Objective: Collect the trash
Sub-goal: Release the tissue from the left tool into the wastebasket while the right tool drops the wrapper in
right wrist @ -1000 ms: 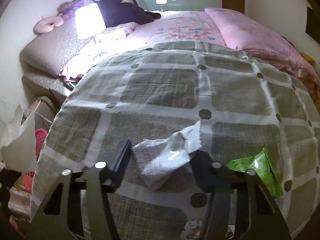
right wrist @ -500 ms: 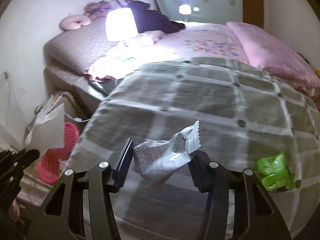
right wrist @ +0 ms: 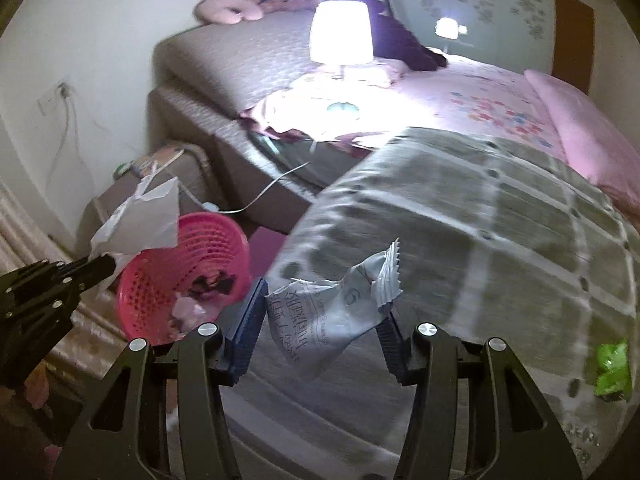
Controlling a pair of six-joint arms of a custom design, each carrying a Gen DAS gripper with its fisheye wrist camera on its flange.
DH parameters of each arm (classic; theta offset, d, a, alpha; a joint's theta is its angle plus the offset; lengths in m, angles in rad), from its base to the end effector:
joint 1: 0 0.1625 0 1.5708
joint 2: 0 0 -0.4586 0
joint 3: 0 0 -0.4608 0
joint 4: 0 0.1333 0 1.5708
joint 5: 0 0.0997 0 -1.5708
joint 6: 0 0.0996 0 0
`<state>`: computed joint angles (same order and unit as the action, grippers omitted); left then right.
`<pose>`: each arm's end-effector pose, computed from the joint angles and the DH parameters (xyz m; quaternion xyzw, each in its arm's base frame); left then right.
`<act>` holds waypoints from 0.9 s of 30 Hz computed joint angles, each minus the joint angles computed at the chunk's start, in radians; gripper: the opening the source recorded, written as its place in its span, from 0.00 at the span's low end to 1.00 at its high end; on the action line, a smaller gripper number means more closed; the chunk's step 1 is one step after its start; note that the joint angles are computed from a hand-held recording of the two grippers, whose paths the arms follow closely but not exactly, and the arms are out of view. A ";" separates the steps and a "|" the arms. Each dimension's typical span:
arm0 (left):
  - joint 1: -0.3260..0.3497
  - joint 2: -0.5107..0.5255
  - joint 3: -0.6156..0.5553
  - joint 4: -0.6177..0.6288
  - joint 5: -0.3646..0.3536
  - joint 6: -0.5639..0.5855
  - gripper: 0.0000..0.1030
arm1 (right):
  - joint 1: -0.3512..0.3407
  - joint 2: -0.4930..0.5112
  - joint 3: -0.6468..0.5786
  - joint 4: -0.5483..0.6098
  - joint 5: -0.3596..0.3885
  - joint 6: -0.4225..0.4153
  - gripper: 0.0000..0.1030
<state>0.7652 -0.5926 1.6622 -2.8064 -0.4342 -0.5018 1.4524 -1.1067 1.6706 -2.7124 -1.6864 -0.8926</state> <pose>-0.3550 -0.6511 -0.0103 0.0830 0.8370 -0.3816 0.3833 0.0345 -0.7415 0.2979 0.3460 -0.8924 0.2220 0.1862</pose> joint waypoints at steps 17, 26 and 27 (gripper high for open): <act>0.064 -0.046 0.025 0.207 -0.006 -0.226 0.07 | 0.084 0.106 -0.029 0.099 -0.051 -0.027 0.49; 0.077 -0.051 0.029 0.243 -0.007 -0.262 0.11 | 0.099 0.152 -0.059 0.156 -0.073 0.010 0.51; 0.078 -0.052 0.030 0.243 -0.007 -0.264 0.15 | 0.100 0.154 -0.059 0.158 -0.073 0.014 0.53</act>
<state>0.8430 -0.6448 1.6917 -2.5629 -0.4414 -0.7661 1.5524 -0.9527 1.6114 -2.5546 -1.7598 -0.8788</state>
